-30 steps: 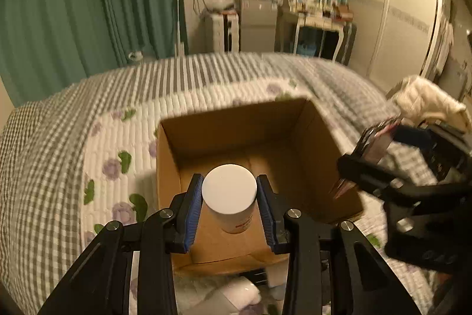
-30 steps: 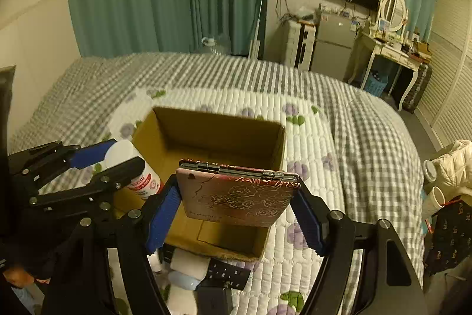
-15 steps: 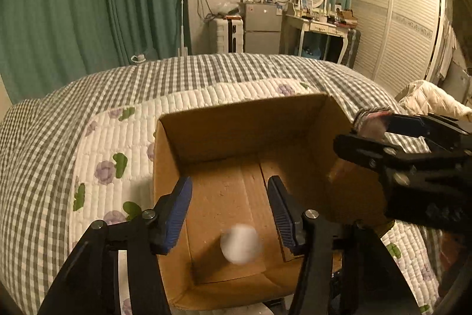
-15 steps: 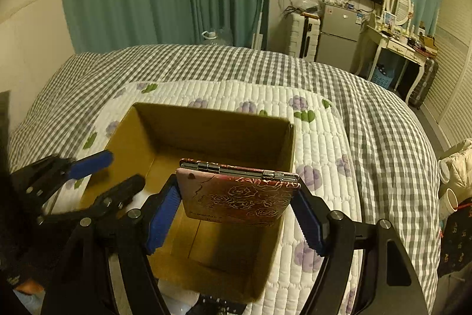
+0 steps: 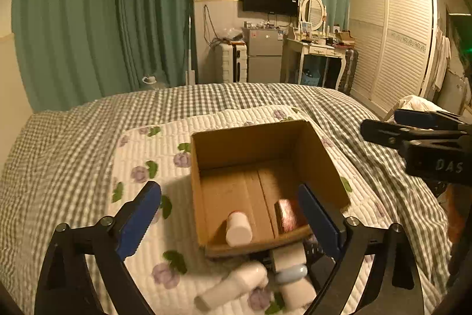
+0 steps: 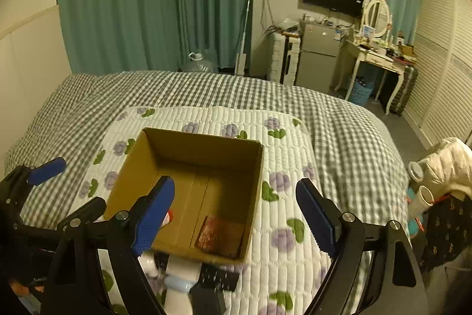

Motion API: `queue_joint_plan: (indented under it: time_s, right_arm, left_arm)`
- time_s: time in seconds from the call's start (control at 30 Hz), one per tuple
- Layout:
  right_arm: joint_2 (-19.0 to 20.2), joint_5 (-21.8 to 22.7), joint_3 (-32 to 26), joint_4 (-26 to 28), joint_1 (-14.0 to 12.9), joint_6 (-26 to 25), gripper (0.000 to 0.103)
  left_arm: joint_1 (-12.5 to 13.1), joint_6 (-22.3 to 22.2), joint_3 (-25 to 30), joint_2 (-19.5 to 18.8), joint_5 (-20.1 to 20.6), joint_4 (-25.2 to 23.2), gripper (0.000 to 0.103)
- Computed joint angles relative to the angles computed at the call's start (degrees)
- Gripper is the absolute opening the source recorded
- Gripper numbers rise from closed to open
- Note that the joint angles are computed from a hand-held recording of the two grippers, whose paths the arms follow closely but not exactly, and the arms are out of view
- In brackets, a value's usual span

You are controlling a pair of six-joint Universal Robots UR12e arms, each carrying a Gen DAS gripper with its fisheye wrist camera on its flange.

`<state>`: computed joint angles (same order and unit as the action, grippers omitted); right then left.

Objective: Organize rigid objects
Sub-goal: 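Carry both held items over the box and open both tools to drop them, then grasp the white bottle with left tool while right tool grasps grey power bank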

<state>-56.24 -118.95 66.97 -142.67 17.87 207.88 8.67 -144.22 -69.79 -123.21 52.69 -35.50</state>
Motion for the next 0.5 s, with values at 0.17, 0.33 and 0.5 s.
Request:
queue_joint_plan:
  time_s: [0.17, 0.33, 0.5]
  right_arm:
    - [-2.60, -1.70, 4.54, -0.65, 2.28, 4.94, 0.088]
    - [-3.11, -1.44, 7.91, 0.81, 4.08, 9.06, 0.088]
    - [-1.23, 0.09, 8.29, 6.17, 4.47, 10.62, 0.088]
  left_arm:
    - [1.86, 0.48, -4.34, 2.59, -1.77, 0.81, 0.102]
    - [3.33, 1.93, -7.28, 3.44, -3.06, -0.62, 0.103]
    - [3.39, 5.00, -9.04, 2.84, -0.94, -0.91, 0.103]
